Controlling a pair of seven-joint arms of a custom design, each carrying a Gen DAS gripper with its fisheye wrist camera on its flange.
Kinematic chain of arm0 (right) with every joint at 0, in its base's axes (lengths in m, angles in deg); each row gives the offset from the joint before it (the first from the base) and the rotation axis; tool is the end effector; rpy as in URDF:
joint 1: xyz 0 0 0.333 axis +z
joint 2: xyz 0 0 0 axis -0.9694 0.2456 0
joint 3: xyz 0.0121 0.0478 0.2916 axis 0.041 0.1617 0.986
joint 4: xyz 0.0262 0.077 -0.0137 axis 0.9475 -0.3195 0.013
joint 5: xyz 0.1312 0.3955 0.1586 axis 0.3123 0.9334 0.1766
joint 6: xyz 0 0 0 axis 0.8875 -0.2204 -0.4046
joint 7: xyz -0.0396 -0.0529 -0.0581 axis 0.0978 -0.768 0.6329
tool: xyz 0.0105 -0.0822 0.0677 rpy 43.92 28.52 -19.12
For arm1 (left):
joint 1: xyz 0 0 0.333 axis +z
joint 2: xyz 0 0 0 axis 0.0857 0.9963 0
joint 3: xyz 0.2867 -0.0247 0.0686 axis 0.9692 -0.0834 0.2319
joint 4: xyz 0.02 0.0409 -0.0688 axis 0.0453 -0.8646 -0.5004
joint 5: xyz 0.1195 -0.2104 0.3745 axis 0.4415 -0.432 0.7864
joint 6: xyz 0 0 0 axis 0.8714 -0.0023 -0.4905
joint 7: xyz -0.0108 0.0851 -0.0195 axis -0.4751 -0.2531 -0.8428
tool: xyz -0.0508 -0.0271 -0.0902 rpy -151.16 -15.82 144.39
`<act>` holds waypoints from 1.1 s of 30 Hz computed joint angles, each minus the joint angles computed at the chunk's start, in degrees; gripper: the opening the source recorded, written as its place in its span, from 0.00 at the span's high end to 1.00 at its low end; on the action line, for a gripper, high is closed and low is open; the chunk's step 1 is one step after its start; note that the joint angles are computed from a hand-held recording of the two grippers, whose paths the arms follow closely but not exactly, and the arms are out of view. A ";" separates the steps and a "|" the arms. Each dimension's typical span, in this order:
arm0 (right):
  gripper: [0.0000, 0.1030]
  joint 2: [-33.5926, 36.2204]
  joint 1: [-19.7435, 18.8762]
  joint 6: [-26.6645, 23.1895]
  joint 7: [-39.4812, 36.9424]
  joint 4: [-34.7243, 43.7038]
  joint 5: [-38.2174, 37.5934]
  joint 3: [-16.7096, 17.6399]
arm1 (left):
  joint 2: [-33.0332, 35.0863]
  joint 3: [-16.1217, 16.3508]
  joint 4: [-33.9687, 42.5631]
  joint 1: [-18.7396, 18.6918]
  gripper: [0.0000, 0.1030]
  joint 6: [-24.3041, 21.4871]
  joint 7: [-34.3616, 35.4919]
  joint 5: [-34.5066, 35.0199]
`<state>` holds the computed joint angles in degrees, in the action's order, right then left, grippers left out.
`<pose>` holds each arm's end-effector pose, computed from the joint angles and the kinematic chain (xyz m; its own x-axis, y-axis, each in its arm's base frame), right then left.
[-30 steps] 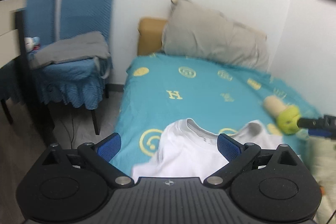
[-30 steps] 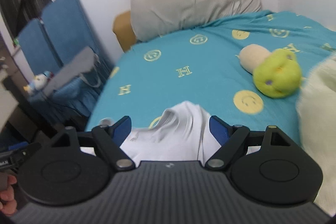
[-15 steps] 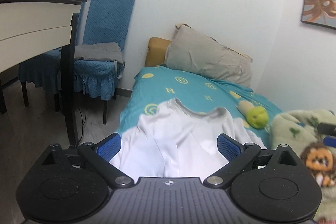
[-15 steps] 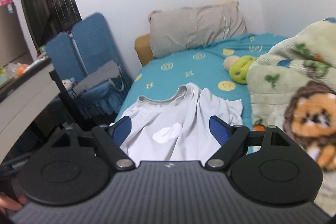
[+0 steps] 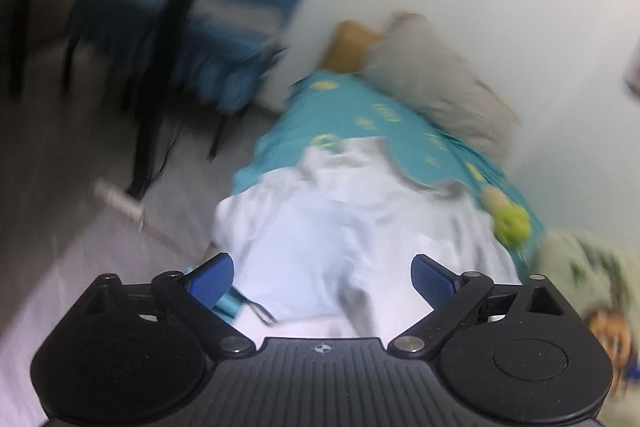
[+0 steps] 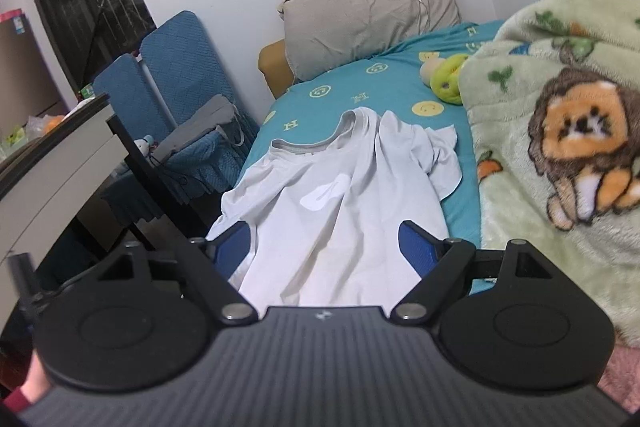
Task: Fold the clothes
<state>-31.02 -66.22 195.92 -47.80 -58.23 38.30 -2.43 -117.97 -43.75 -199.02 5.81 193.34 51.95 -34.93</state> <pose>0.5447 0.0193 0.5469 0.4621 -0.7844 -0.4138 -0.6283 0.0397 -0.7769 0.4347 -0.1146 0.5238 0.5635 -0.6831 0.4646 -0.2739 -0.6850 -0.6751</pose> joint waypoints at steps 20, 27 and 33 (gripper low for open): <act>0.20 18.19 -3.02 -1.43 13.80 14.10 -1.41 3.84 | 22.34 -0.74 5.15 21.31 0.90 22.71 -19.99 13.13; 0.20 15.64 -3.61 1.71 15.14 12.09 -2.99 4.30 | 21.04 0.75 11.26 23.37 0.97 24.50 -19.55 25.67; 0.20 17.58 -3.48 2.39 18.13 14.04 -3.95 4.37 | 29.48 3.95 27.22 17.33 0.97 0.83 -1.24 21.29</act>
<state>-13.43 -69.71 198.31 -29.67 -44.19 34.35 1.94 -88.49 -39.80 -171.79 23.14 194.17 50.70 -13.64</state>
